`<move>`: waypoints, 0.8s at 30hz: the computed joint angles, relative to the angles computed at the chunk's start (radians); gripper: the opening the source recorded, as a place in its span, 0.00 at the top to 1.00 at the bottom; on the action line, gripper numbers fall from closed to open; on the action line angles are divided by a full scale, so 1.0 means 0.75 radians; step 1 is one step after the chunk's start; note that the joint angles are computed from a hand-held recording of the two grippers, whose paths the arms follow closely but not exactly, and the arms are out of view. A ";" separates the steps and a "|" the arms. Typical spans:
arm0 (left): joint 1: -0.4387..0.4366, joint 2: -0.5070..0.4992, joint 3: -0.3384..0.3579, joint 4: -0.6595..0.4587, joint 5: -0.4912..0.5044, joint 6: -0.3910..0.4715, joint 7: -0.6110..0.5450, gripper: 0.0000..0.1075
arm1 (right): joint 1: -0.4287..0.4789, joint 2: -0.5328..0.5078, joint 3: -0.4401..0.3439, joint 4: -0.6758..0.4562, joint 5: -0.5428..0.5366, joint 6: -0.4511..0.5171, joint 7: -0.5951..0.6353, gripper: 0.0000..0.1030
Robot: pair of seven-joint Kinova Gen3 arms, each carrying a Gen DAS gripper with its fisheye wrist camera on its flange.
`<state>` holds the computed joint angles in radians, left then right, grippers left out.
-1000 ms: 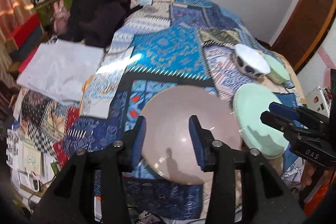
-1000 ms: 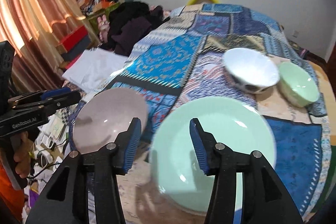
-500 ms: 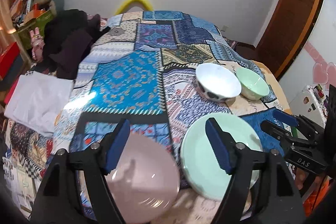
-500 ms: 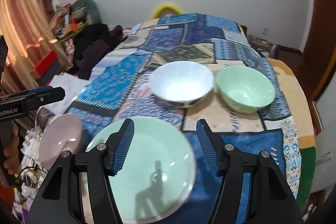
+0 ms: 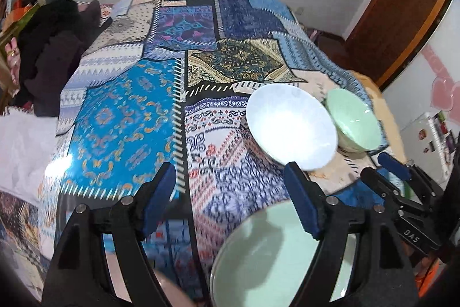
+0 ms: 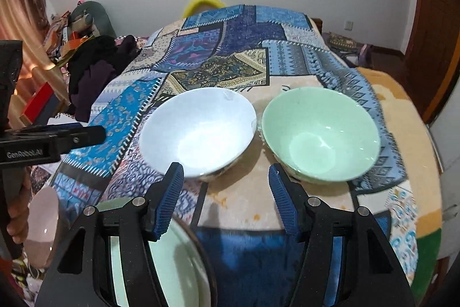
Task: Organize plates and bowls
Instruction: 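Move the left tool to the white spotted bowl and grip its rim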
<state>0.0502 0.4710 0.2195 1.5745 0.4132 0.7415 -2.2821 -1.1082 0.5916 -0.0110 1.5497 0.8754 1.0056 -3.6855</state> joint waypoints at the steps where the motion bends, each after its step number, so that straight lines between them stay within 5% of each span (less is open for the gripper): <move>1: 0.037 0.024 -0.014 -0.025 -0.030 -0.005 0.028 0.28 | 0.017 0.001 -0.001 0.012 0.002 -0.035 -0.002 0.44; 13: 0.221 0.266 -0.041 -0.276 -0.241 0.009 0.236 0.31 | 0.099 0.027 0.047 0.060 -0.040 -0.271 0.032 0.47; 24: 0.282 0.386 -0.043 -0.433 -0.321 0.127 0.303 0.65 | 0.117 0.044 0.104 0.058 -0.111 -0.349 0.054 0.65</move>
<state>0.2617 0.7601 0.1872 1.2495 0.1728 0.8366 -2.0547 -1.0208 0.6245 0.0672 1.5929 0.7919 0.7435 -3.6452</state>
